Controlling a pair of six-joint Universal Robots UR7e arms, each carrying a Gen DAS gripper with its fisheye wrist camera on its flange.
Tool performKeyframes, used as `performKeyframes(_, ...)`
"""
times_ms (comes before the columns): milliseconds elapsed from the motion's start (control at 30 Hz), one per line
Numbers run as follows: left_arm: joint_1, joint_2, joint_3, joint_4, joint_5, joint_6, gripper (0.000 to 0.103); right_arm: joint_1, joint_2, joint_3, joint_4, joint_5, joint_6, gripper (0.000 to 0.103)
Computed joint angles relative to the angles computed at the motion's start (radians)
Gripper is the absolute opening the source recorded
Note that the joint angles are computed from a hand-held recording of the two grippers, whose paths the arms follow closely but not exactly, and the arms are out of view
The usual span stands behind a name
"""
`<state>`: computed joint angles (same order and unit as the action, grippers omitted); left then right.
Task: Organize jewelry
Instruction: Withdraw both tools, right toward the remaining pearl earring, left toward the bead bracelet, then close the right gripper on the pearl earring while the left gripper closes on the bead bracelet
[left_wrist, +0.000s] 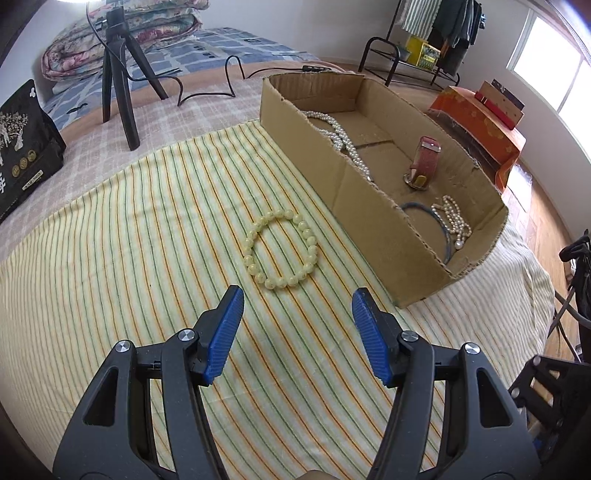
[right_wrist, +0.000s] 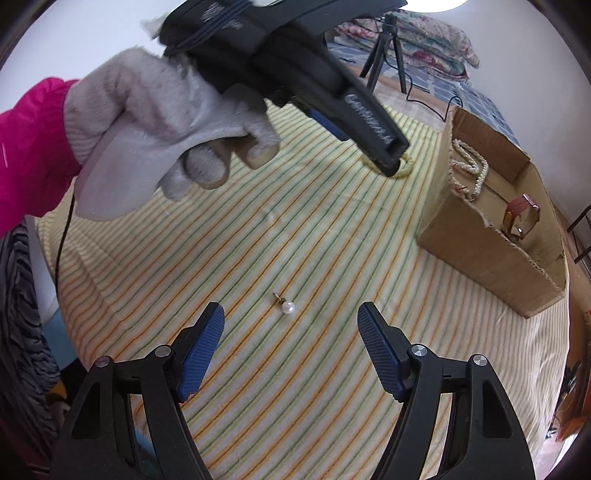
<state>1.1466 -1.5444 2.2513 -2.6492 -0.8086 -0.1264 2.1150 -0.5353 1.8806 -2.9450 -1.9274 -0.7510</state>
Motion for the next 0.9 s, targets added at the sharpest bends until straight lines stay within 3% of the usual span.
performKeyframes(367,0.056,0.089,-0.058,-0.038,-0.006,-0.001,0.064,-0.014,0.021,-0.024,0.018,-0.01,0.022,0.074)
performKeyframes(467,0.06,0.103,-0.064,-0.061,-0.004,0.012,0.071,-0.016,0.025,-0.026,0.024,-0.01,0.017,0.074)
performKeyframes(600,0.064,0.117,-0.068,-0.079,0.008,0.025,0.071,-0.023,0.026,-0.04,0.055,0.001,0.022,0.065)
performKeyframes(900,0.075,0.154,-0.074,-0.14,0.036,0.082,0.071,-0.034,0.016,-0.064,0.126,0.027,0.047,0.028)
